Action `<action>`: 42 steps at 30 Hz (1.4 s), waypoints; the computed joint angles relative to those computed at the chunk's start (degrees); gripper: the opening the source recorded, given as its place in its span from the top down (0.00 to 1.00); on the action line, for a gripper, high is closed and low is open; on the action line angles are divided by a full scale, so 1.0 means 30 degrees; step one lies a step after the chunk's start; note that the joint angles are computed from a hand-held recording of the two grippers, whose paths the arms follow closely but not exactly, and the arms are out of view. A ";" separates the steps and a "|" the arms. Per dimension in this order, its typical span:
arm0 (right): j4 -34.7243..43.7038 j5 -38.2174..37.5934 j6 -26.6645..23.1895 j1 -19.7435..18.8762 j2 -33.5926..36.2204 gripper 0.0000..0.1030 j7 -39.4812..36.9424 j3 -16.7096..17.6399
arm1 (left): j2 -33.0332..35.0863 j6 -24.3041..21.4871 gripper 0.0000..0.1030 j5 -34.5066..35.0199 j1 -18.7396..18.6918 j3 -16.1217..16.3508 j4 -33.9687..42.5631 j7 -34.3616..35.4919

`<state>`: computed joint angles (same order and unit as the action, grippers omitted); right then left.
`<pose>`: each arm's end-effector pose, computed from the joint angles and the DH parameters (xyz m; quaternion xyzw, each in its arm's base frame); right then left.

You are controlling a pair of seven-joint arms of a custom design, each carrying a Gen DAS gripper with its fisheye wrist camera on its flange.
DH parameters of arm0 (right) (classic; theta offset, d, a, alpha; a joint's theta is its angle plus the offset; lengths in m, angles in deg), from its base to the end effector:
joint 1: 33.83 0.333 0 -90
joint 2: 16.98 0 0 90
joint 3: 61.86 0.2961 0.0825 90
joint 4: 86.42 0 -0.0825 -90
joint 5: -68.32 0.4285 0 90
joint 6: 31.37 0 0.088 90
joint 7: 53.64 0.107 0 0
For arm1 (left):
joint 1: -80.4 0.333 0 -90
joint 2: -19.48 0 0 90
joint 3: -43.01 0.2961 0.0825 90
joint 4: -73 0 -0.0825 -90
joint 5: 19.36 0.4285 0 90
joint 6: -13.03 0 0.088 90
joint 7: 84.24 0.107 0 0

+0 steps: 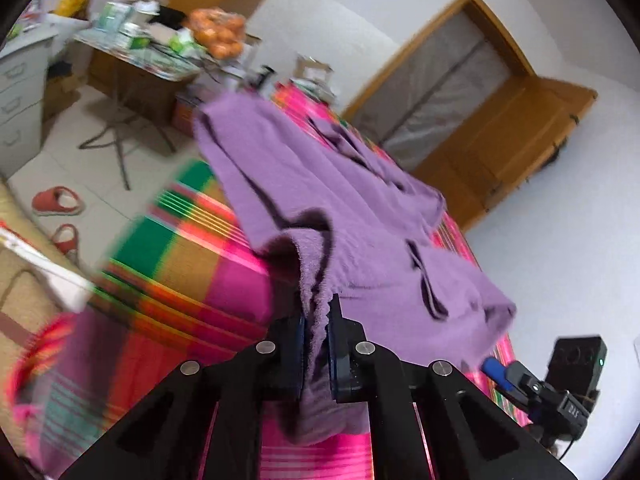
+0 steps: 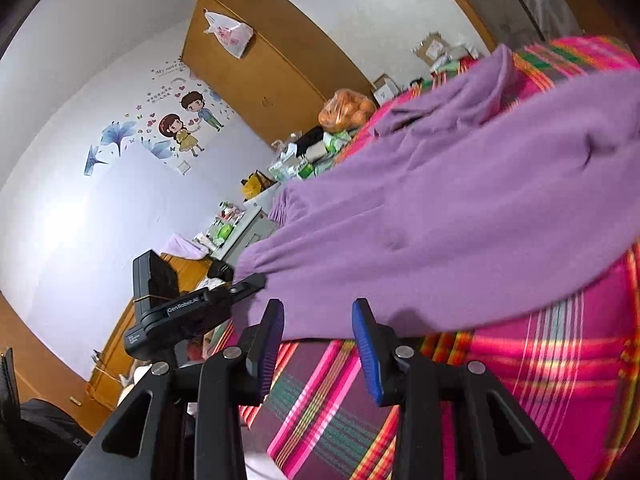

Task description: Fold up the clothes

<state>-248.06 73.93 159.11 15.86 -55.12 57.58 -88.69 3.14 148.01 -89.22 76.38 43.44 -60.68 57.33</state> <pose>0.3975 0.1584 0.4568 -0.5463 0.6450 -0.0515 0.5319 0.5329 -0.0460 0.4494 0.5648 -0.6714 0.4773 0.0491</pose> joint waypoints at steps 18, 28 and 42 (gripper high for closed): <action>1.1052 0.1172 -0.6889 -0.1445 0.8286 0.63 -0.6721 0.2124 | 0.1498 -0.2304 0.91 0.0554 0.1571 0.0538 0.1117 0.0960; 2.2661 0.4446 -1.3742 -0.4209 1.7970 0.59 -1.1704 0.2920 | 0.1779 -0.2156 0.91 -0.0551 0.2139 0.0129 0.1046 0.2050; 2.9064 0.4467 -1.8740 -0.9270 2.2596 0.93 -1.2915 0.7256 | 0.2220 -0.2673 0.91 -0.0489 0.2281 -0.0025 0.1558 0.2002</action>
